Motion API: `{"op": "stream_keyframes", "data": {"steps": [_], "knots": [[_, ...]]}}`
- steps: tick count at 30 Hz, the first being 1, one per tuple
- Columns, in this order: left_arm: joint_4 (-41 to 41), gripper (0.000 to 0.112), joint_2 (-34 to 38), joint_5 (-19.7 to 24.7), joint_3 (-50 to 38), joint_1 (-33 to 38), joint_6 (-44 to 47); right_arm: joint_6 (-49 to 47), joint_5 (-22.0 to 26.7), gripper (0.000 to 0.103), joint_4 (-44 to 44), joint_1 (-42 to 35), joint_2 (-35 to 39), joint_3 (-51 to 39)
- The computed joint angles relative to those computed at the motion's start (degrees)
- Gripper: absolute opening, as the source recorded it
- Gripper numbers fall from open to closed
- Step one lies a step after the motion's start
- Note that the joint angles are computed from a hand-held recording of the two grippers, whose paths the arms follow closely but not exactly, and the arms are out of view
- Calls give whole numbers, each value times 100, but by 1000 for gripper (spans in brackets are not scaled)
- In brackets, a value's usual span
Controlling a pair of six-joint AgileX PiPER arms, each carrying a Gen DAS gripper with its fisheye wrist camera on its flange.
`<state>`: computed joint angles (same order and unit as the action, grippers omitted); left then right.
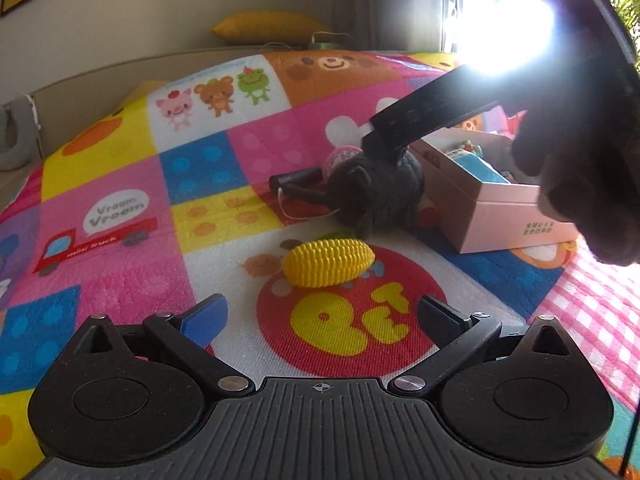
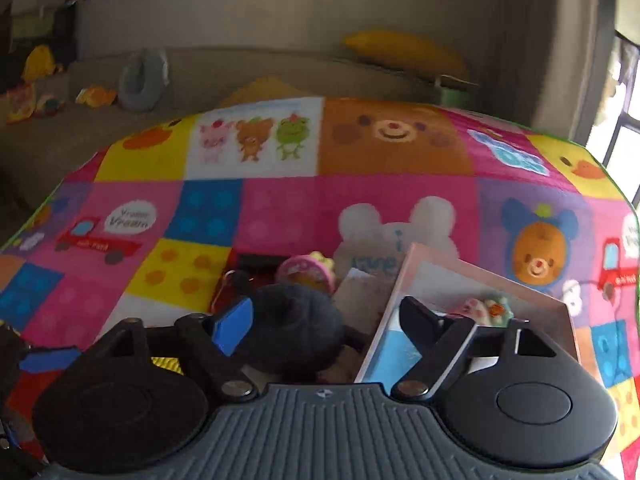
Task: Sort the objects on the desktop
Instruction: 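Move the right tool to the black plush cat and close on it, then set the plush cat on the mat with the right tool while the left tool grasps the yellow corn toy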
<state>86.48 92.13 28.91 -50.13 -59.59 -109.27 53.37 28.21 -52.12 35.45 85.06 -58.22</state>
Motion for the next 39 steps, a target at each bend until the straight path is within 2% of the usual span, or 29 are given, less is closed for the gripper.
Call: {"op": "stream_keyframes", "data": {"steps": [4, 5, 8, 10, 11, 13, 15, 16, 18, 20, 22, 25, 27, 30, 31, 32, 35, 36, 38, 39], "knots": [[-181, 103, -233, 129, 230, -13, -38, -87, 463, 90, -262, 308, 1051, -896], [-256, 103, -290, 160, 281, -7, -23, -355, 558, 94, -93, 286, 1290, -1156], [-503, 103, -425, 261, 375, 16, 125, -1754, 916, 95, 1149, 106, 1821, -1860], [-605, 103, -496, 307, 418, 19, 185, -1808, 1132, 79, 1165, 171, 1823, -1848], [-660, 103, -519, 304, 424, 31, 217, -1595, 1008, 74, 829, 270, 1617, -1528], [-731, 103, -559, 281, 431, 23, 276, -1273, 794, 72, 621, 400, 1091, -940], [-772, 103, -588, 239, 426, -10, 326, -1164, 563, 72, 703, 526, 250, -212], [-810, 103, -579, 203, 401, -34, 366, -1291, 488, 72, 886, 573, -199, 114], [-930, 103, -503, 177, 291, -99, 480, -2099, 458, 72, 1798, 515, -1116, 613], [-1013, 103, -429, 169, 174, -197, 563, -2557, 590, 72, 2444, 395, -1960, 1042], [-1070, 103, -367, 148, 42, -317, 626, -2099, 946, 72, 2212, 500, -2673, 1442], [-1216, 103, -202, 193, -278, -546, 865, -380, 1649, 72, 749, 1057, -3566, 2217], [-1296, 103, -67, 299, -525, -715, 1065, 765, 2404, 72, -348, 1656, -3883, 2736], [-1412, 103, 149, 577, -926, -987, 1339, 2484, 3739, 73, -1728, 2984, -3883, 3589], [-1485, 103, 199, 671, -1041, -1056, 1445, 2906, 3906, 73, -1964, 3187, -3764, 3830], [-1549, 103, 242, 751, -1146, -1125, 1540, 3098, 3868, 73, -2054, 3161, -3673, 3975], [-1706, 103, 333, 900, -1415, -1272, 1819, 2798, 2834, 73, -1792, 2264, -3941, 4137], [-1723, 103, 360, 926, -1486, -1313, 1879, 2724, 2720, 73, -1637, 2179, -4035, 4176], [-1795, 103, 444, 920, -1648, -1367, 2007, 2855, 3094, 76, -1531, 2697, -4316, 4337], [-1847, 103, 493, 893, -1723, -1376, 2065, 3018, 3575, 77, -1391, 3270, -4502, 4380]]}}
